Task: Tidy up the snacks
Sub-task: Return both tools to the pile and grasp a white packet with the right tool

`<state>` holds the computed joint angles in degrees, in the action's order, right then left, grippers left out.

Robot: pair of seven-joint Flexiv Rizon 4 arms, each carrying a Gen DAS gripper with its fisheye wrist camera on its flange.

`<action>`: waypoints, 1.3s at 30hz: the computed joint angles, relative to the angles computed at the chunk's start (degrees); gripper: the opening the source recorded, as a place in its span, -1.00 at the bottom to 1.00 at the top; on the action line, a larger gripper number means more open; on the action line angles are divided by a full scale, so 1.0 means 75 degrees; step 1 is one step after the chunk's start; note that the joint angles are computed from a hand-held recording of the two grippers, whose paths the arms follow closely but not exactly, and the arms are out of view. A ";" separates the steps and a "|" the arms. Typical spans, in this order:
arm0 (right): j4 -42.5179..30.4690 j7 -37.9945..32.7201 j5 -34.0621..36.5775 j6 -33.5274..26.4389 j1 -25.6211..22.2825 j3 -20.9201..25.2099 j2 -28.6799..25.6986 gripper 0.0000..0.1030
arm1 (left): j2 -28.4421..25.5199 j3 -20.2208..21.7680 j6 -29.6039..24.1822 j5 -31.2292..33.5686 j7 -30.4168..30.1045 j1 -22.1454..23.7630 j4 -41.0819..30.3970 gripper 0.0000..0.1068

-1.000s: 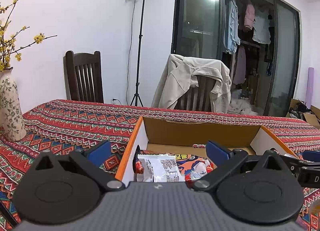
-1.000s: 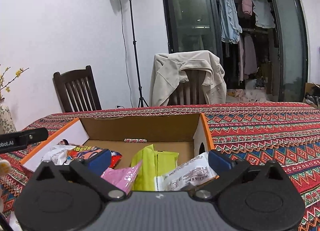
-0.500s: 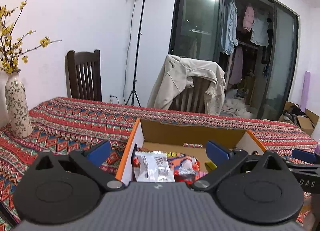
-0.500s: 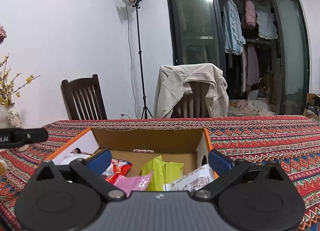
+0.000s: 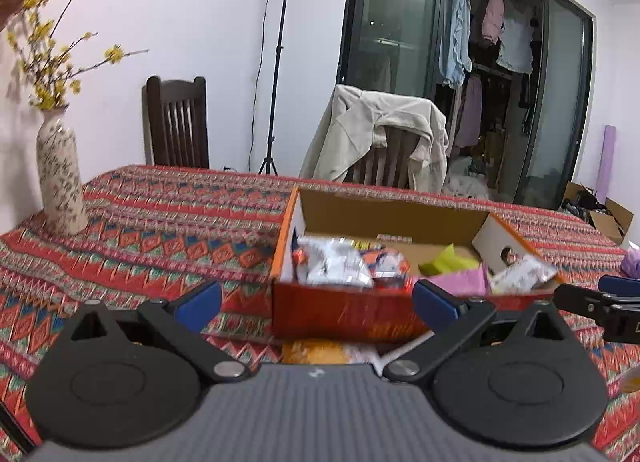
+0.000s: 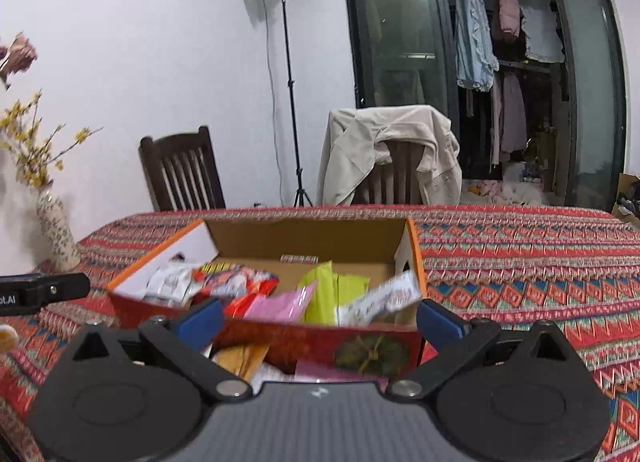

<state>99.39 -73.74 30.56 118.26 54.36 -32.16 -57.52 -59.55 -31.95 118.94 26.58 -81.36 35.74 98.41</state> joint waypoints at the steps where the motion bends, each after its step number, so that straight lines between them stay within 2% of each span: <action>1: 0.0094 -0.0017 -0.0049 0.0038 -0.0026 0.0112 0.0048 1.00 | 0.0006 0.0046 0.0035 0.0015 -0.0002 0.0030 0.0062 0.93; 4: 0.0266 -0.0032 -0.0145 0.0048 -0.0110 0.0413 0.0143 1.00 | -0.0026 0.0131 0.0113 0.0038 -0.0077 0.0135 0.0212 0.93; 8: 0.0444 0.0057 -0.0155 -0.0065 -0.0002 0.0479 0.0112 1.00 | -0.0110 0.0260 0.0107 -0.0022 -0.0138 0.0155 0.0235 0.93; 14: 0.0544 0.0488 0.0002 -0.0441 0.0546 -0.0124 -0.0169 1.00 | -0.0323 0.0313 0.0068 -0.0069 -0.0079 0.0081 0.0080 0.93; 18: 0.0603 0.0745 -0.0390 -0.0243 0.0323 0.0103 -0.0141 1.00 | -0.0485 0.0145 0.0077 0.0063 -0.0079 0.0218 0.0012 0.93; 27: 0.0550 0.1097 -0.0604 -0.0406 0.0354 -0.0007 -0.0343 1.00 | -0.0615 -0.0120 -0.0050 0.0160 -0.0050 0.0432 0.0009 0.93; 35: 0.0608 0.1368 -0.0912 -0.0614 0.0585 -0.0345 -0.0449 1.00 | -0.0662 -0.0255 -0.0160 0.0029 0.0027 0.0543 0.0058 0.93; 39: 0.0581 0.1378 -0.1303 -0.1244 0.1047 -0.1000 -0.0648 1.00 | -0.0707 -0.0371 -0.0170 0.0016 0.0084 0.0638 0.0102 0.93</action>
<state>103.74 -63.41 20.79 108.93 62.21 -39.66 -62.38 -64.86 -34.73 117.66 26.70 -80.73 40.52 99.18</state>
